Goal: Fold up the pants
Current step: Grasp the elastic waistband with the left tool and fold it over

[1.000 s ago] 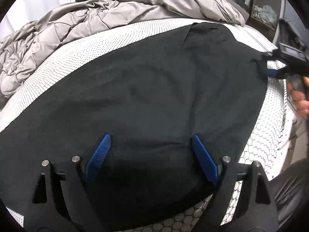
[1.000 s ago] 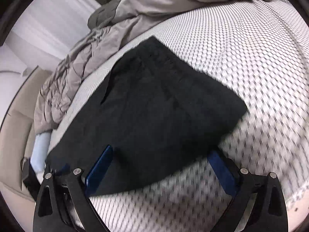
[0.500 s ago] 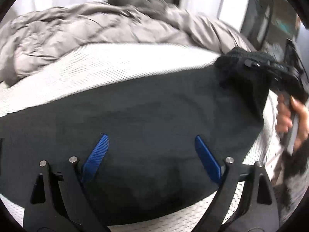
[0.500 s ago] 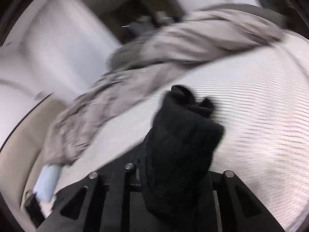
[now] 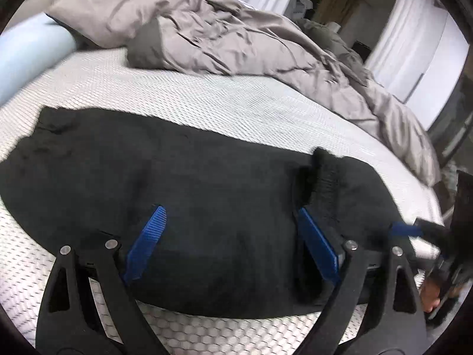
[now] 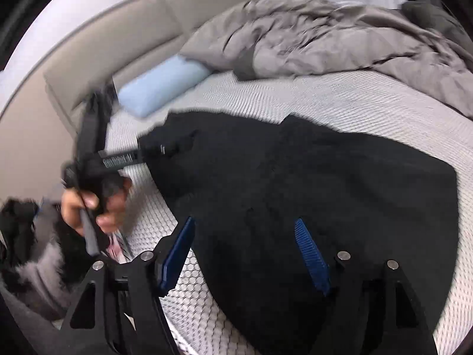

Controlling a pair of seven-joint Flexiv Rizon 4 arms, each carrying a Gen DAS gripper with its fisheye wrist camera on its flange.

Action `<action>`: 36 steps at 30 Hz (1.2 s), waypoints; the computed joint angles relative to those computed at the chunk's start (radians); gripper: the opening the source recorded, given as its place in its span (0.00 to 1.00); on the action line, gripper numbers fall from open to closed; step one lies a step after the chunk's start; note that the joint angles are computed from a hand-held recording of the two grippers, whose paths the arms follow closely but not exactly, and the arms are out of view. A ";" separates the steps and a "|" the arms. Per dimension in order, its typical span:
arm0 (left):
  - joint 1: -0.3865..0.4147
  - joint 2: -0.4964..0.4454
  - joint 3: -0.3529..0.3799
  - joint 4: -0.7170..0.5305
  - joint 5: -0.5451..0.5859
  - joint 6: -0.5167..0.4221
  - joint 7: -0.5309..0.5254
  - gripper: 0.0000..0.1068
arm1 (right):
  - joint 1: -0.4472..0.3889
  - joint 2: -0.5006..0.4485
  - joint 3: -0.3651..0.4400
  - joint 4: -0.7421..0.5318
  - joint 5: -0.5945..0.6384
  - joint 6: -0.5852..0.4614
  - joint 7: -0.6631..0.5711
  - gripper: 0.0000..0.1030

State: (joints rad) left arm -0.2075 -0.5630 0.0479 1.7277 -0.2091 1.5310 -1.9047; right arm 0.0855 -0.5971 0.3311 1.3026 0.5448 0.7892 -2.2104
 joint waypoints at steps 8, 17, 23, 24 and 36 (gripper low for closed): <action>-0.077 -0.115 0.004 -0.242 0.130 -0.323 0.147 0.82 | 0.085 0.016 -0.226 0.194 -0.301 0.229 0.246 0.78; 0.245 -0.168 -0.474 -0.146 -0.187 -0.073 0.404 0.70 | -0.168 -0.017 -0.036 0.107 -0.091 0.215 0.232 0.78; 0.198 -0.263 -0.417 -0.308 -0.279 -0.270 0.420 0.70 | -0.167 -0.066 -0.048 0.050 -0.077 0.145 0.287 0.78; 0.195 -0.275 -0.414 -0.327 -0.290 -0.289 0.436 0.73 | -0.174 -0.061 -0.042 0.059 -0.070 0.139 0.281 0.78; 0.192 -0.273 -0.464 -0.276 -0.408 -0.035 0.468 0.07 | -0.148 -0.083 -0.038 0.026 -0.065 0.151 0.279 0.78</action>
